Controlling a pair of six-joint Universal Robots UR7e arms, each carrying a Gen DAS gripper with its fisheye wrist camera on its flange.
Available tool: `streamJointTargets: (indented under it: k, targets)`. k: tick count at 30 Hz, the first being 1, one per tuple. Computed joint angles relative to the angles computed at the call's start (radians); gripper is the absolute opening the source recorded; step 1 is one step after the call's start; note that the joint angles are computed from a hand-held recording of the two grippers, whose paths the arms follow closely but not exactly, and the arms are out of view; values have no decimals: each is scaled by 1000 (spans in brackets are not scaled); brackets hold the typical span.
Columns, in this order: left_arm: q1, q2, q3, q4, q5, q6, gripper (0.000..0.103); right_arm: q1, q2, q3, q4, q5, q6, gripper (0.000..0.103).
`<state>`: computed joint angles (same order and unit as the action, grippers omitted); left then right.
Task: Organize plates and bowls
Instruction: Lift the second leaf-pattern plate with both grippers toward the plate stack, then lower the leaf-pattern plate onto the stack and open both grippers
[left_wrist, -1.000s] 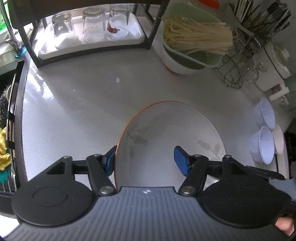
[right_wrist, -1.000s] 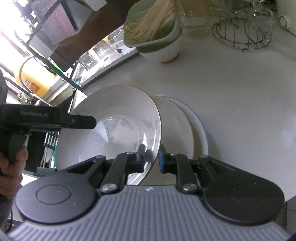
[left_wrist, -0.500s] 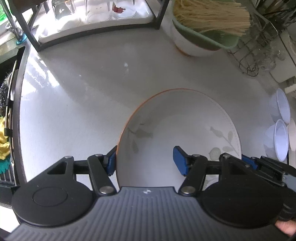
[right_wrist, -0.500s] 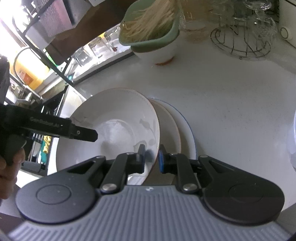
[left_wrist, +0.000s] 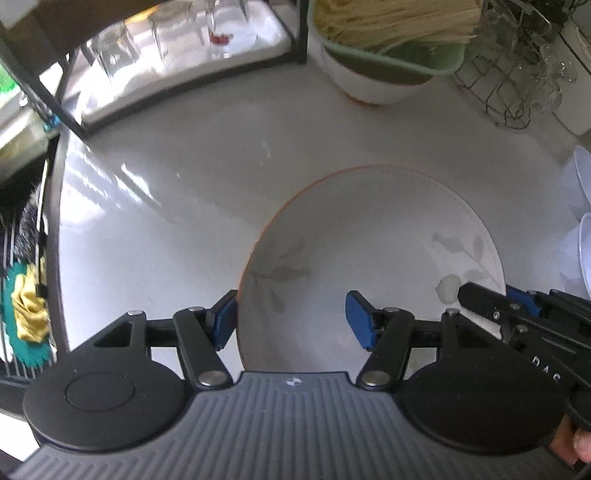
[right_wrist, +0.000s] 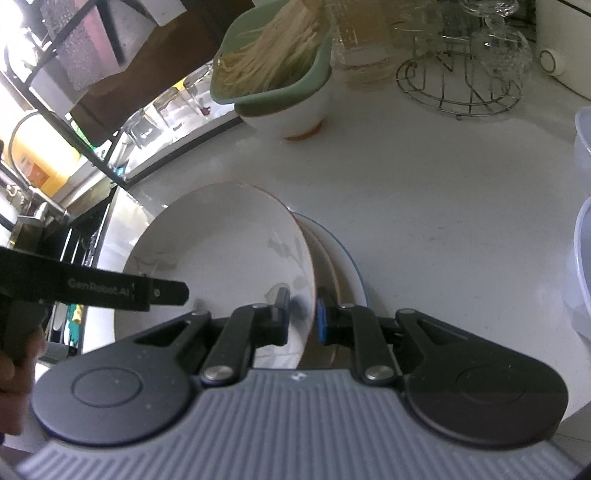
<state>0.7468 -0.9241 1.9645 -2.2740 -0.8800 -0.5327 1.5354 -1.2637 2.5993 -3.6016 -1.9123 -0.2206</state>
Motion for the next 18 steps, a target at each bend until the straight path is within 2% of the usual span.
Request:
streamJointTargets:
  k: [4,11,15,18]
  targets:
    - [-29,-6,9,-24,33,-18,67,9,3,12,-31,-13,-41,17]
    - [-96,-56,63,-77,54,-49,67,2,-25,34,-66,10,-103,17]
    - [-127,-84,98,-112,59,-57,67,29,9,25,-131,-46,-150,17]
    - [-146,-110,124,-147,51,-83,67,27,-3,25,-120,-20,-162,17]
